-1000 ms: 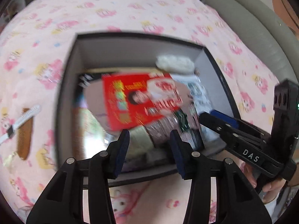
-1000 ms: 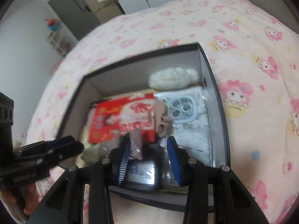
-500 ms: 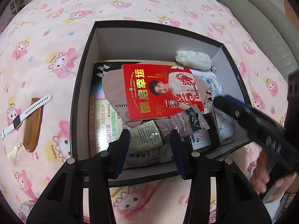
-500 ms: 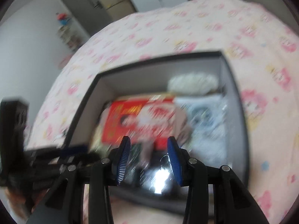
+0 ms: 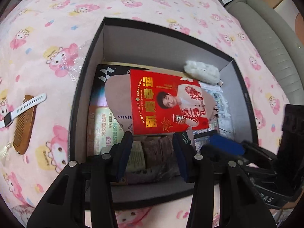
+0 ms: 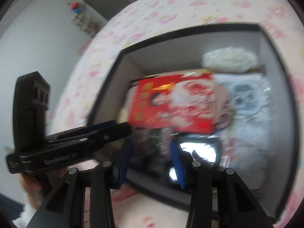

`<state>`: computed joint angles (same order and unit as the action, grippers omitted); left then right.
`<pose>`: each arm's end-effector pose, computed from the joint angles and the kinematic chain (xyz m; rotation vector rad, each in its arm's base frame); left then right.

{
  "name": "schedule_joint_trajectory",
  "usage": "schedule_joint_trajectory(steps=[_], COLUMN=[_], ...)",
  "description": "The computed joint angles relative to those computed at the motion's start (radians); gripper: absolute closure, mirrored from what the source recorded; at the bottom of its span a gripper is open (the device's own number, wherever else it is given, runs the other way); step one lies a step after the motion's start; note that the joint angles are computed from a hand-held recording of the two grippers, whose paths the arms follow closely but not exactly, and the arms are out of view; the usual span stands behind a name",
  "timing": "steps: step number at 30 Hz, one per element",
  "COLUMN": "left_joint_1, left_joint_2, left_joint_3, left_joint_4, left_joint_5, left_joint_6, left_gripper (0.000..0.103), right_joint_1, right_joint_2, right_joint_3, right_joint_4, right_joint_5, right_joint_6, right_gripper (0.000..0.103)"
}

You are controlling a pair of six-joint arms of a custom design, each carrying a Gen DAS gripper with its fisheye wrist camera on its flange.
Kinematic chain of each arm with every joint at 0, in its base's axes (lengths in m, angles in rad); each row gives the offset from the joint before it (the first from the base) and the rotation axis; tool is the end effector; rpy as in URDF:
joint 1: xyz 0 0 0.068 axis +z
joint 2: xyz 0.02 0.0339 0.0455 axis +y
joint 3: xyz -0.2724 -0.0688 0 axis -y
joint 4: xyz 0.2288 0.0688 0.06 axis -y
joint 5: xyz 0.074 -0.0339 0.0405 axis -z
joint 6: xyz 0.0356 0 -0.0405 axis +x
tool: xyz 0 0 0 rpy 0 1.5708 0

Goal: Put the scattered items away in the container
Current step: 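Lower the tube into the box and open the left tool while the right tool releases the packet, then raise both open tools out of the black box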

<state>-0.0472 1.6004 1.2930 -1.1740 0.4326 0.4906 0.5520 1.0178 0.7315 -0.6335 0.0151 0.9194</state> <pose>0.2728 -0.0278 0.2678 0.7984 2.7899 -0.5935 0.1534 0.0938 0.2511 0.4797 2.5458 0.5723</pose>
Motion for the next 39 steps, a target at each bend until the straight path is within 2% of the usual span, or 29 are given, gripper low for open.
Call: schedule_joint_trajectory(steps=[2,5,9,14,16,19,23,27,31,36,39], left_joint_1=[-0.020,-0.045,0.003,-0.013,-0.045,-0.098,-0.113,-0.066,-0.070,-0.085,-0.049], left_joint_2=[-0.009,-0.026,0.007,0.011,0.010,-0.031,-0.072,-0.067,-0.036,-0.057,-0.073], left_joint_3=[-0.018,-0.032,0.009,-0.009,-0.028,-0.081,-0.091,-0.067,-0.075,-0.108,-0.098], left_joint_4=[0.016,0.007,-0.092,-0.032,-0.025,0.021,0.009,-0.054,-0.033,-0.020,-0.044], left_joint_5=[-0.028,-0.070,0.031,0.030,0.027,-0.052,-0.110,-0.035,-0.025,-0.013,0.026], left_joint_6=[-0.003,0.013,0.093,0.079,0.090,0.092,0.135,0.200,0.147,0.152,0.166], left_gripper=[0.059,0.059,0.059,0.059,0.058,0.056,0.057,0.059,0.059,0.059,0.059], right_joint_1=[0.027,0.043,0.107,0.121,0.098,0.081,0.058,0.094,0.118,0.104,0.110], right_joint_2=[0.017,0.038,0.088,0.079,0.070,0.072,0.075,0.117,0.151,0.159,0.171], right_joint_3=[0.015,0.016,0.070,0.089,0.068,0.062,0.041,0.077,0.100,0.079,0.085], right_joint_4=[-0.054,-0.077,-0.163,-0.226,-0.214,-0.227,-0.183,-0.235,-0.287,-0.269,-0.275], right_joint_5=[0.078,0.101,0.208,0.309,0.322,0.320,0.251,0.313,0.361,0.319,0.329], right_joint_6=[0.014,0.029,0.079,0.158,0.162,0.156,0.133,0.162,0.187,0.176,0.177], right_gripper=[0.065,0.065,0.065,0.065,0.065,0.065,0.065,0.065,0.065,0.064,0.065])
